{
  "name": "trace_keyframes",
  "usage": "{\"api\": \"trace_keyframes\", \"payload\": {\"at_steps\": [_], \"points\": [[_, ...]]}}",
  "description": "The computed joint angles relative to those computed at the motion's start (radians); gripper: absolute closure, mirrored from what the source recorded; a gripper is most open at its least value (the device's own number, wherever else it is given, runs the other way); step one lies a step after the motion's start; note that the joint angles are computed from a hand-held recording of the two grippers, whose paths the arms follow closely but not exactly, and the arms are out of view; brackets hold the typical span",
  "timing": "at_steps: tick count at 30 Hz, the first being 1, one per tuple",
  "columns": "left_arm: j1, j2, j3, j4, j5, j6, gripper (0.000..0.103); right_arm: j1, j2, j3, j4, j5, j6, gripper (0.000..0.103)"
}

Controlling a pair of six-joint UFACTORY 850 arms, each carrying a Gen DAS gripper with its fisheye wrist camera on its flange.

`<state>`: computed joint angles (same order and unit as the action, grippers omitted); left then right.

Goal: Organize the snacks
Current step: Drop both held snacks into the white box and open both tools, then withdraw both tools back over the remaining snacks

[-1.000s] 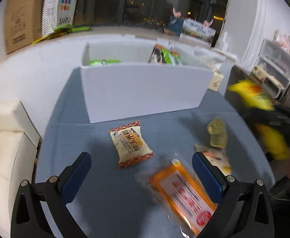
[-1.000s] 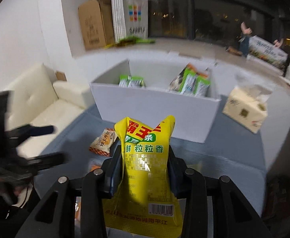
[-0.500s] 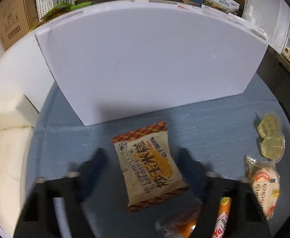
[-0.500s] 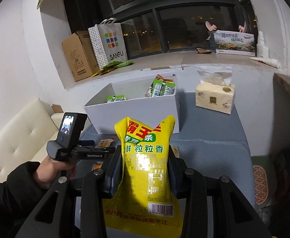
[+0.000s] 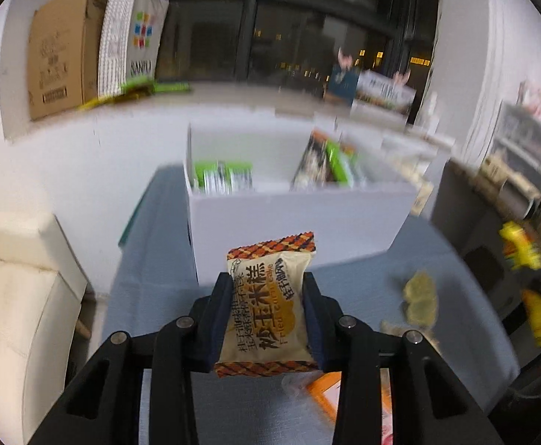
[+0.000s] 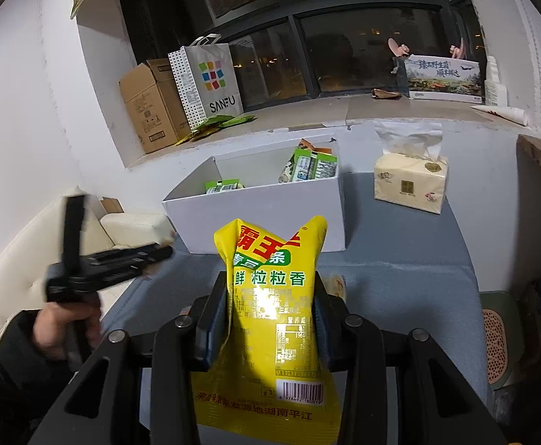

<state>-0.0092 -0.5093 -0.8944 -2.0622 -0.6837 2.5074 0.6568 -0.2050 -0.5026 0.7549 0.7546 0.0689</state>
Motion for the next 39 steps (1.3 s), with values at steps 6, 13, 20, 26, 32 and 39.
{"api": "trace_keyframes", "payload": {"at_steps": [6,13,20,26,32,39], "points": [[0.019,0.036,-0.084,0.095,-0.067,-0.135,0.062,-0.073,-0.010,-0.075,-0.083,-0.056,-0.030,0.060],[-0.063,-0.073,-0.331,0.175,0.016,-0.311,0.062,-0.227,-0.097,-0.311,-0.267,-0.209,0.008,0.060],[-0.117,-0.228,-0.555,0.317,0.132,-0.496,0.062,-0.316,-0.300,-0.629,-0.164,-0.417,-0.187,0.060],[-0.116,-0.282,-0.617,0.374,0.160,-0.564,0.000,-0.358,-0.400,-0.745,-0.251,-0.477,-0.098,0.012],[-0.095,-0.247,-0.565,0.345,0.113,-0.532,0.000,-0.364,-0.397,-0.723,-0.154,-0.452,-0.158,0.000],[-0.080,-0.150,-0.441,0.253,0.067,-0.396,0.000,-0.334,-0.321,-0.639,-0.070,-0.389,-0.270,0.000]]}}
